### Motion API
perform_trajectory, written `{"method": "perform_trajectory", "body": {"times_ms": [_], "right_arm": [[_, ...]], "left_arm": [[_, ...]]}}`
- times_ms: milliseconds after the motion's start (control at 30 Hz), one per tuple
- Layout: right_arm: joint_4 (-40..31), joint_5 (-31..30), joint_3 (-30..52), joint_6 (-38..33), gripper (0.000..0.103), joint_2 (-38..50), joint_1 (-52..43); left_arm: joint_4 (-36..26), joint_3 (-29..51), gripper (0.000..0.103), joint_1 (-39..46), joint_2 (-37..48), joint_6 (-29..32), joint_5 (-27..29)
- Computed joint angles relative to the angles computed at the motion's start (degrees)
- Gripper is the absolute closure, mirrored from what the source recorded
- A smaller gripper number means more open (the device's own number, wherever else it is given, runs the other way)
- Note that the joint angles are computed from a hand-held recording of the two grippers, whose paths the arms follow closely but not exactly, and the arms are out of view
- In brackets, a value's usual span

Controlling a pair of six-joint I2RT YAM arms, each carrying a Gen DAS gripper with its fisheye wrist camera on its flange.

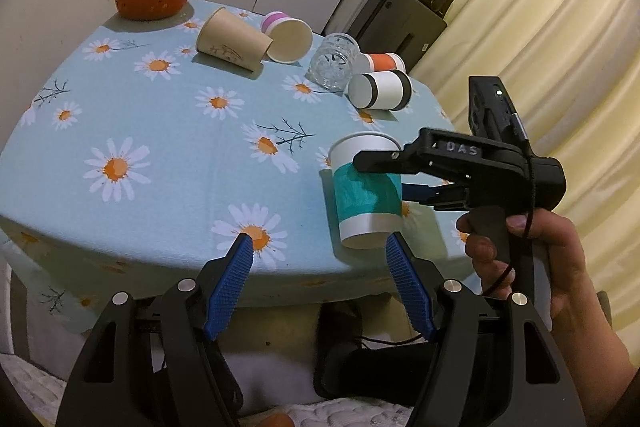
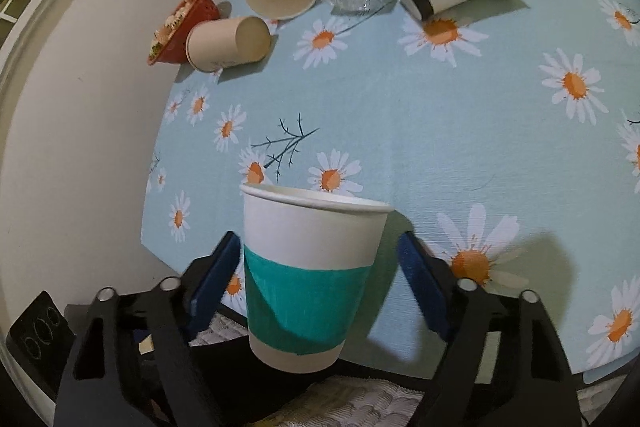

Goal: Flip cup upright
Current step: 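Close the right tool on the cup while the left tool releases it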

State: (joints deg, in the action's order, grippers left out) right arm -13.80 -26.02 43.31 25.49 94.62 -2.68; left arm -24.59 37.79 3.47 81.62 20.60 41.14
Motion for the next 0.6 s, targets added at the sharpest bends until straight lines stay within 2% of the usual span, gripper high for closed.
{"method": "perform_trajectory", "body": {"times_ms": [100,300,600], "right_arm": [[-0.95,0.61,0.94,-0.23,0.034,0.61,0.8],[-2.26,1.95,1.55,-0.89,0.035,-0.1,1.92],[-6.6,5.97,2.09,-3.57,0.036,-7.28,2.84]], "left_arm": [[-0.03,0.45,0.036,0.5,0.68,0.17,0.54],[-0.19,0.95,0.036,1.48,1.51,0.26,1.11],[0.97,1.44,0.036,1.79,2.65,-0.92,1.18]]}}
